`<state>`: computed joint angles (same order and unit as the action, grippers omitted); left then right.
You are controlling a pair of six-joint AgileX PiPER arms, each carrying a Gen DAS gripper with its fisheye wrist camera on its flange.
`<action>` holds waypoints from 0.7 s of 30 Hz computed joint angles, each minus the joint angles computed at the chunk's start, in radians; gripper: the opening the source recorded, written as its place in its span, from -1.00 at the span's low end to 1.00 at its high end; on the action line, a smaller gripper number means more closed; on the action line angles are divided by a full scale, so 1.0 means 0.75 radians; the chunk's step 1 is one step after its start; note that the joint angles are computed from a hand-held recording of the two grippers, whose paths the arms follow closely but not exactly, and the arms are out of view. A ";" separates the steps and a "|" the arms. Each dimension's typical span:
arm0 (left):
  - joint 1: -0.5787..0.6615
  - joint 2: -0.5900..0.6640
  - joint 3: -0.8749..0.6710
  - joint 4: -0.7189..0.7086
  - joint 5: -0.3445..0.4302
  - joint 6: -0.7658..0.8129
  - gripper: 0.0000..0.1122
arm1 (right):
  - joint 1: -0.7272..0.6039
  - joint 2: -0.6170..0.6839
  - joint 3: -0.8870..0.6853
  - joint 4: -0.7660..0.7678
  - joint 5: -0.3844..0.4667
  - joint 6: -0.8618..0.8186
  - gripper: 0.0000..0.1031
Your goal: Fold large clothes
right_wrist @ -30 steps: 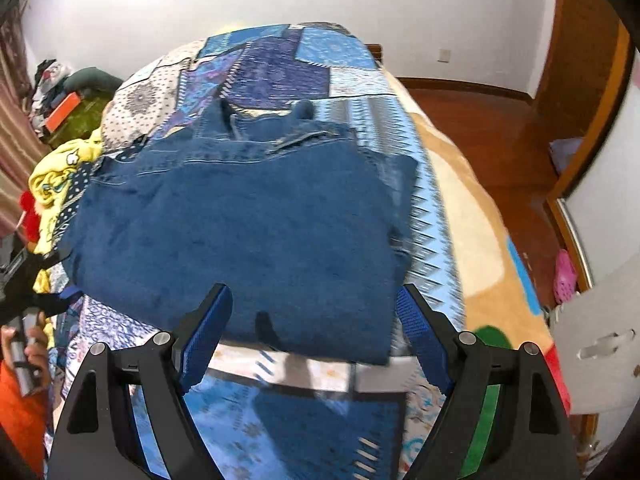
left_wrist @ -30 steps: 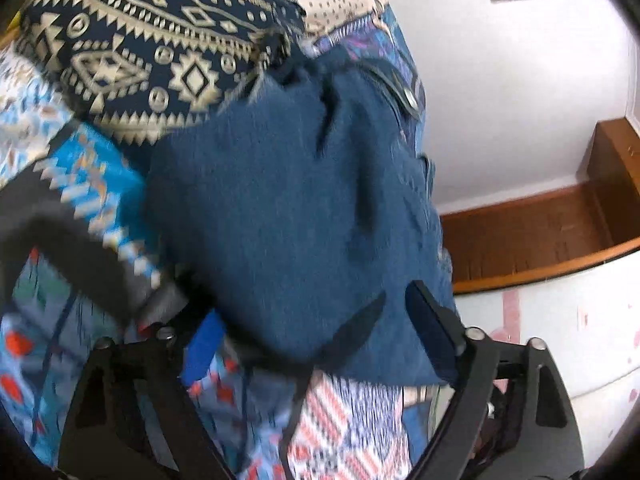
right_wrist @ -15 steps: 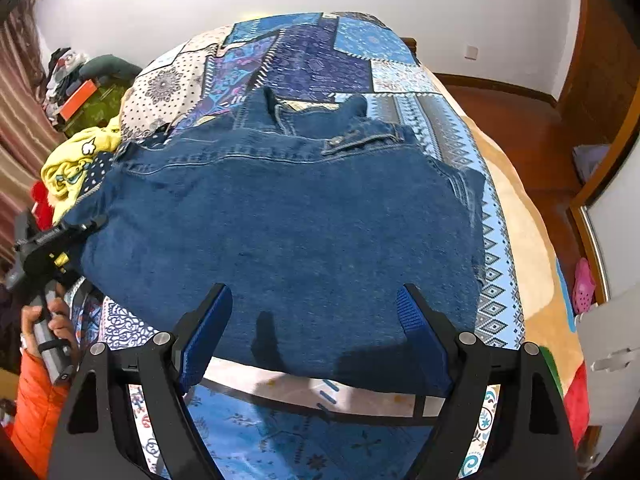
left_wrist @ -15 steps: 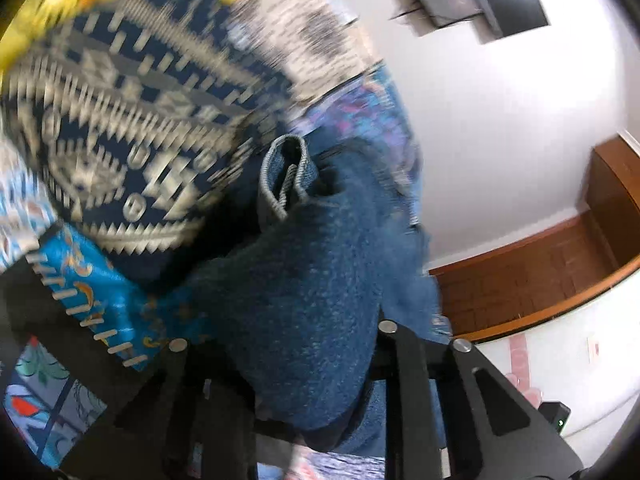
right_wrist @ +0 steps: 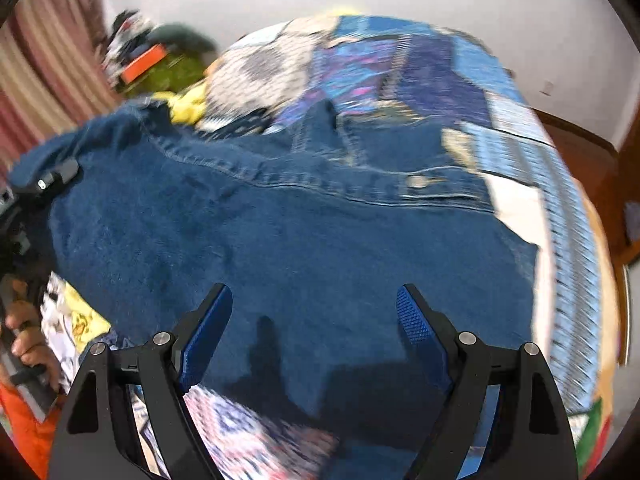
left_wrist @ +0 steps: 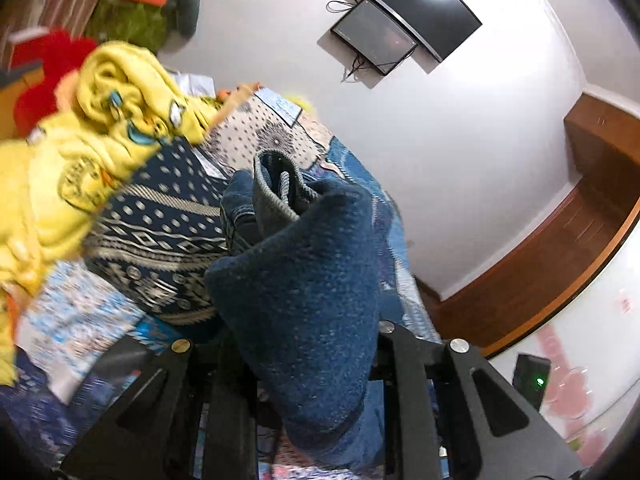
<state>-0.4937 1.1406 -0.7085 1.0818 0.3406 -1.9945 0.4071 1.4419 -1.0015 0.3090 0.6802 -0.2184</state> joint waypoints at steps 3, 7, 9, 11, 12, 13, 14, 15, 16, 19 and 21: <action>-0.040 0.022 -0.045 -0.097 0.097 0.140 -0.65 | 0.133 0.145 -0.060 -0.076 -0.028 0.075 0.59; -0.117 0.139 -0.122 -0.092 0.183 0.174 -0.65 | 0.254 0.283 -0.063 -0.245 -0.084 0.201 0.65; -0.170 0.223 -0.202 -0.060 0.263 0.203 -0.65 | 0.264 0.274 -0.030 -0.273 -0.120 0.190 0.65; -0.207 0.250 -0.244 -0.035 0.277 0.209 -0.65 | 0.238 0.247 -0.030 -0.221 -0.064 0.083 0.65; -0.216 0.273 -0.283 -0.043 0.281 0.235 -0.65 | 0.198 0.217 -0.021 -0.140 -0.038 0.002 0.65; -0.241 0.319 -0.359 -0.069 0.312 0.297 -0.65 | 0.150 0.180 -0.008 -0.064 -0.016 -0.063 0.65; -0.260 0.363 -0.425 -0.090 0.339 0.351 -0.66 | 0.098 0.128 0.019 -0.012 -0.007 -0.104 0.65; -0.276 0.400 -0.491 -0.120 0.366 0.410 -0.66 | 0.050 0.072 0.052 0.008 -0.009 -0.122 0.65; -0.306 0.457 -0.577 -0.149 0.395 0.478 -0.66 | -0.002 0.013 0.086 0.008 -0.011 -0.129 0.65; -0.391 0.640 -0.827 -0.200 0.461 0.640 -0.67 | -0.198 -0.171 0.189 -0.023 -0.007 -0.152 0.65; -0.458 0.795 -1.031 -0.238 0.522 0.773 -0.67 | -0.378 -0.264 0.234 -0.015 0.027 -0.215 0.65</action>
<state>-0.8375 1.7370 -1.4821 0.9033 0.7323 -1.4147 0.1234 1.2436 -0.8261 0.2980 0.7006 -0.3799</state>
